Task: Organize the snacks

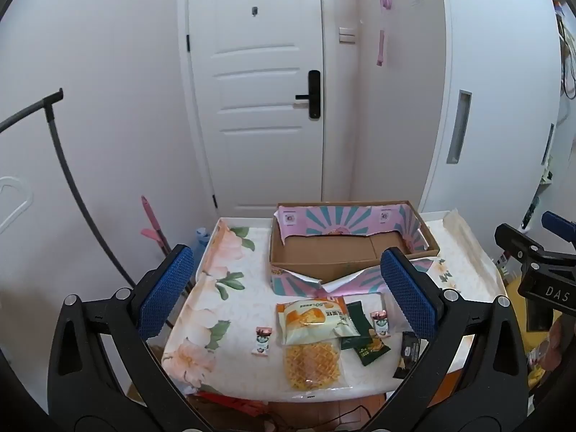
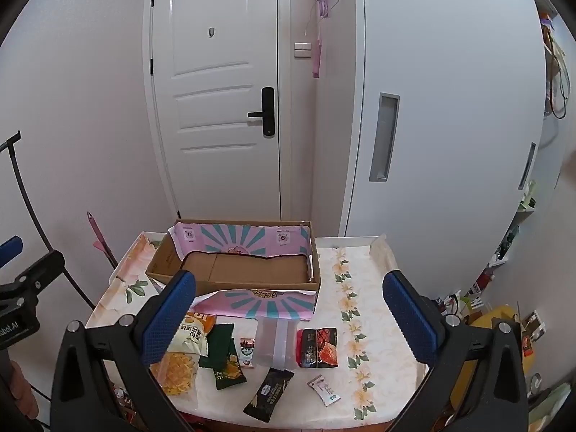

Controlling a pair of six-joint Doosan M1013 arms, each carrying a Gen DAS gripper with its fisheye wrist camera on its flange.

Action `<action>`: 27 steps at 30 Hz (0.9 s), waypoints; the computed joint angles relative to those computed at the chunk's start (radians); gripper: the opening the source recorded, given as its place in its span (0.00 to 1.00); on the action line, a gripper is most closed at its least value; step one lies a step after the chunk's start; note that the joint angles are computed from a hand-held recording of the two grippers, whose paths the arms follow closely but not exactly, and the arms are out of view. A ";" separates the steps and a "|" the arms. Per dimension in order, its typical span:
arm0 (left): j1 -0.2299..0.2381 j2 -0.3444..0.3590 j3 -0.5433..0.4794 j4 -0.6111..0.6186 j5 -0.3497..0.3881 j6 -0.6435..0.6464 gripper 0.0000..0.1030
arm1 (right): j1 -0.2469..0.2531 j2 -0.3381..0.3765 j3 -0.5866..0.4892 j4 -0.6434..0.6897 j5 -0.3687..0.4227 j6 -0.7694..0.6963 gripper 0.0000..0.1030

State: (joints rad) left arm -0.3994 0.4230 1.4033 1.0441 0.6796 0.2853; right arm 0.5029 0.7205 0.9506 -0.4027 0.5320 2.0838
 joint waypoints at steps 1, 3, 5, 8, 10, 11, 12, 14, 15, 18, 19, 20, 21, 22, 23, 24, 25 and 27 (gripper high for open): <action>-0.001 -0.002 0.002 0.007 0.001 -0.011 1.00 | -0.001 0.000 0.001 0.008 -0.007 0.002 1.00; -0.002 0.006 -0.014 -0.012 0.020 0.020 1.00 | -0.002 -0.001 0.004 0.011 -0.014 0.001 1.00; 0.000 -0.005 0.004 0.019 -0.009 -0.014 1.00 | -0.002 -0.001 0.004 0.003 -0.013 0.009 1.00; -0.005 0.004 -0.017 0.013 0.001 0.014 1.00 | -0.003 -0.001 0.003 0.017 -0.011 -0.006 1.00; -0.009 0.009 -0.023 0.017 0.005 0.014 1.00 | -0.001 0.003 -0.003 0.011 -0.009 -0.004 1.00; -0.010 0.012 -0.029 0.013 0.014 0.021 1.00 | -0.001 0.003 -0.004 0.012 -0.007 -0.005 1.00; -0.012 0.013 -0.029 0.016 0.015 0.021 1.00 | -0.001 0.002 -0.004 0.013 -0.006 -0.006 1.00; -0.010 0.013 -0.026 0.007 0.008 0.028 1.00 | -0.003 0.001 0.000 0.018 -0.011 -0.011 1.00; -0.009 0.011 -0.024 0.004 0.005 0.026 1.00 | -0.003 0.000 0.002 0.020 -0.013 -0.013 1.00; -0.009 0.008 -0.018 0.010 0.001 0.014 1.00 | -0.003 0.001 0.001 0.018 -0.013 -0.012 1.00; -0.009 0.007 -0.016 0.011 0.000 0.014 1.00 | -0.003 0.000 0.002 0.019 -0.014 -0.011 1.00; -0.009 0.007 -0.016 0.012 0.003 0.013 1.00 | -0.002 0.000 0.002 0.016 -0.014 -0.009 1.00; -0.008 0.006 -0.012 0.015 0.001 0.011 1.00 | -0.002 -0.001 0.004 0.014 -0.016 -0.006 1.00; -0.007 0.004 -0.008 0.017 -0.001 0.010 1.00 | -0.003 -0.002 0.006 0.016 -0.018 -0.008 1.00; -0.007 0.003 -0.008 0.016 0.000 0.012 1.00 | -0.004 -0.001 0.005 0.021 -0.017 -0.012 1.00; -0.007 0.002 -0.007 0.016 -0.001 0.011 1.00 | -0.004 0.003 -0.004 0.026 -0.012 -0.018 1.00; -0.008 0.001 -0.007 0.017 -0.002 0.010 1.00 | -0.004 0.003 -0.003 0.025 -0.012 -0.018 1.00; -0.009 0.001 -0.008 0.016 -0.003 0.012 1.00 | -0.004 0.002 0.000 0.024 -0.014 -0.016 1.00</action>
State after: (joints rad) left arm -0.4082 0.4243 1.3952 1.0604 0.6768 0.2971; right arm 0.4986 0.7225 0.9502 -0.3787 0.5176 2.0677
